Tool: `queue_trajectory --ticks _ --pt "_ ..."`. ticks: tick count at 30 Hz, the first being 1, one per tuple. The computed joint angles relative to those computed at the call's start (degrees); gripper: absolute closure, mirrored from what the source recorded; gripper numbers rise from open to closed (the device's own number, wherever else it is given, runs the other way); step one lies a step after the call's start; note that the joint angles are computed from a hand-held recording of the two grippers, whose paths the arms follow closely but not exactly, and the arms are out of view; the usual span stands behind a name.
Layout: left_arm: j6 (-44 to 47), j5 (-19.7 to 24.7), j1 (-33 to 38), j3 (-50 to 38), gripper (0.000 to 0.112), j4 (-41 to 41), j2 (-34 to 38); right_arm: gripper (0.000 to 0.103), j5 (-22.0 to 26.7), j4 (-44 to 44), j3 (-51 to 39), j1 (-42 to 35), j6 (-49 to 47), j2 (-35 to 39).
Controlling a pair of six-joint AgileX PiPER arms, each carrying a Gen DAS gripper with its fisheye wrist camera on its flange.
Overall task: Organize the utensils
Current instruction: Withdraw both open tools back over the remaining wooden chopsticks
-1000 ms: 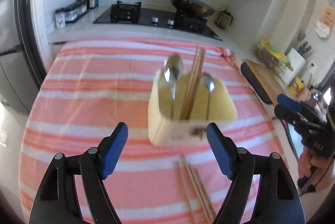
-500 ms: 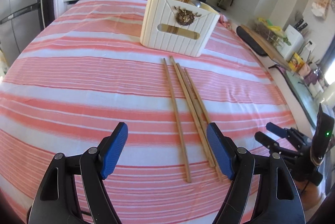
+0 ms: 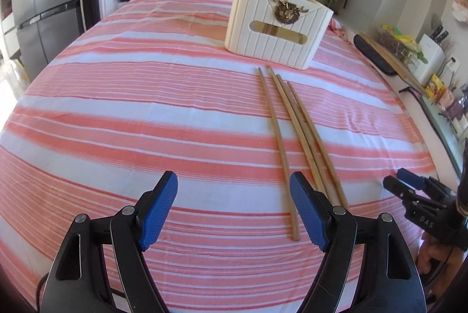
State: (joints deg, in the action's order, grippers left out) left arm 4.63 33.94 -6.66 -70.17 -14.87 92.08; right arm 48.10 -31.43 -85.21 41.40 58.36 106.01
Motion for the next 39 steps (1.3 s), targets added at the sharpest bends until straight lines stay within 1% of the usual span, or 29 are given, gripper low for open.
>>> queue_trajectory --ticks 5,10,16,27,30,39 --pt "-1.22 -0.78 0.00 0.46 0.032 0.94 0.21 0.047 0.82 -1.45 0.03 0.52 1.53 0.09" --pt "-1.64 -1.01 0.13 0.66 0.032 0.77 0.25 0.047 0.64 -2.34 0.92 0.45 3.30 -0.54" --pt "-2.75 -1.21 -0.14 0.69 0.032 1.55 0.40 0.047 -0.05 -2.01 1.53 -0.09 3.69 -0.91" --pt "-2.95 -0.84 -0.02 0.46 0.032 1.56 0.72 0.047 0.31 -2.48 1.14 0.13 3.82 -0.56" --pt "-3.47 -0.33 0.04 0.02 0.032 1.82 1.05 0.047 0.34 -2.65 1.23 0.19 3.99 -0.62" --pt "-1.28 2.32 1.71 -2.46 0.031 -0.16 3.01 0.047 -0.10 -2.38 1.75 -0.15 3.82 -0.96"
